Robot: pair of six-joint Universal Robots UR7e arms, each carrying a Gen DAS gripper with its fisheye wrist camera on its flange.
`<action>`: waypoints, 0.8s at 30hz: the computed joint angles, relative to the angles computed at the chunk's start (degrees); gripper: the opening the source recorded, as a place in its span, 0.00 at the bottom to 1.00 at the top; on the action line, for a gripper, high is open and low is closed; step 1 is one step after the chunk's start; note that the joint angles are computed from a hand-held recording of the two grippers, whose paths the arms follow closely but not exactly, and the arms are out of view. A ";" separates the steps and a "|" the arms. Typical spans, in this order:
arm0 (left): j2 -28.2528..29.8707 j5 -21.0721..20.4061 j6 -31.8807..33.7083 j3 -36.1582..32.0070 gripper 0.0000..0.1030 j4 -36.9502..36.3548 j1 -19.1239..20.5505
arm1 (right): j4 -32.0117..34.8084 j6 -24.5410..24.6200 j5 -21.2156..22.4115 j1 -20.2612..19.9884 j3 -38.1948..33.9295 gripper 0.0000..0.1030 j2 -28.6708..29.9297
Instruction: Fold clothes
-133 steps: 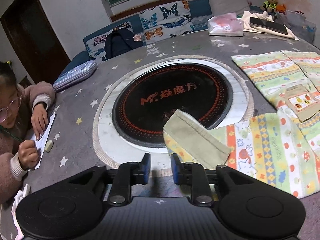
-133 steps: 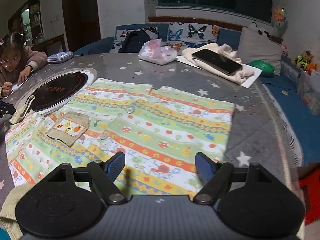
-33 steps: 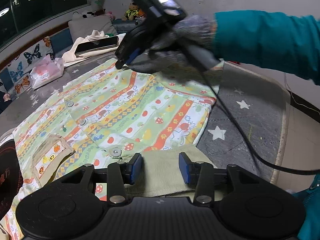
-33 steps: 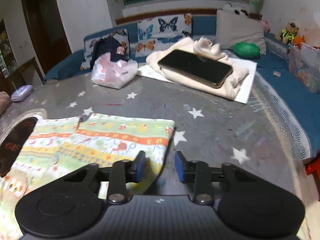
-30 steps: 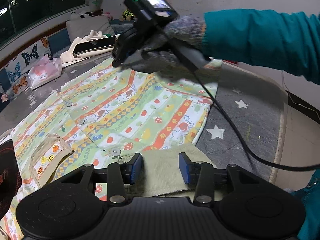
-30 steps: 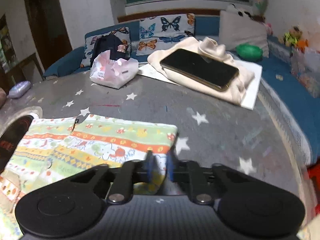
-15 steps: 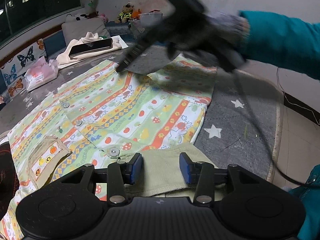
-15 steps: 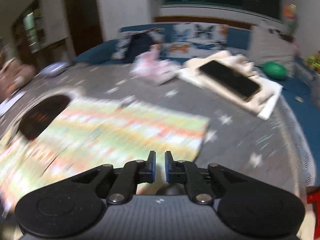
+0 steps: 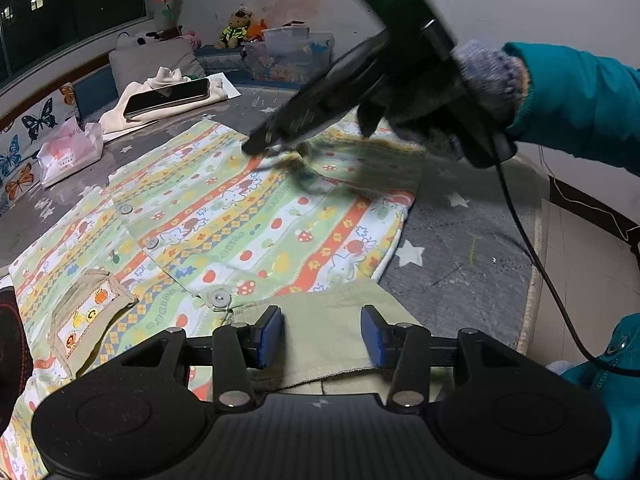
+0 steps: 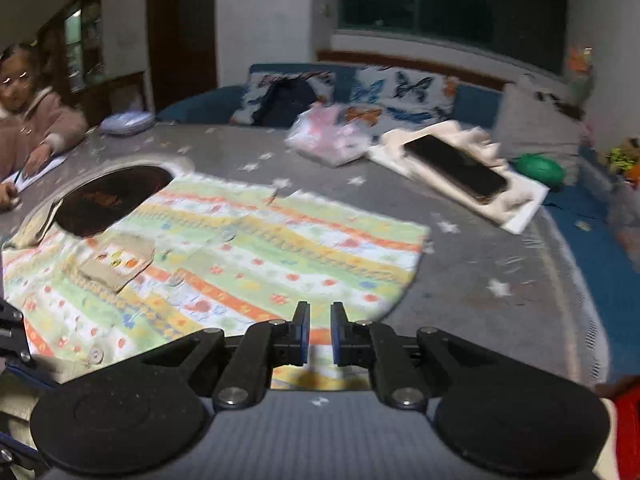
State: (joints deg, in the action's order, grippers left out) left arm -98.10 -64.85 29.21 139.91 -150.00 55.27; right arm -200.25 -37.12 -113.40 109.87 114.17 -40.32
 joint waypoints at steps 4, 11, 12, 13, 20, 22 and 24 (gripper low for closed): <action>-1.85 1.04 -3.39 0.53 0.48 1.08 -0.68 | -0.36 2.89 -3.53 -0.20 -1.77 0.09 1.81; -4.76 7.10 -9.10 1.56 0.51 -3.14 -1.91 | -1.67 1.67 1.22 0.97 2.46 0.34 0.28; -4.86 9.21 -9.66 1.81 0.51 -4.47 -2.26 | -1.16 1.12 0.88 1.05 2.65 0.34 0.56; -4.88 11.33 -10.16 2.05 0.51 -5.86 -2.59 | -1.31 0.87 0.63 1.06 2.85 0.35 0.90; -1.50 29.66 -16.00 1.15 0.50 -9.24 -3.40 | -2.15 1.83 0.84 1.35 3.41 0.56 1.83; -0.15 33.57 -14.96 1.36 0.50 -12.18 -3.09 | -2.18 1.72 1.16 1.31 3.39 0.63 2.19; -0.33 34.65 -16.63 0.88 0.51 -11.42 -2.30 | -2.48 1.70 1.63 1.19 3.44 0.70 2.56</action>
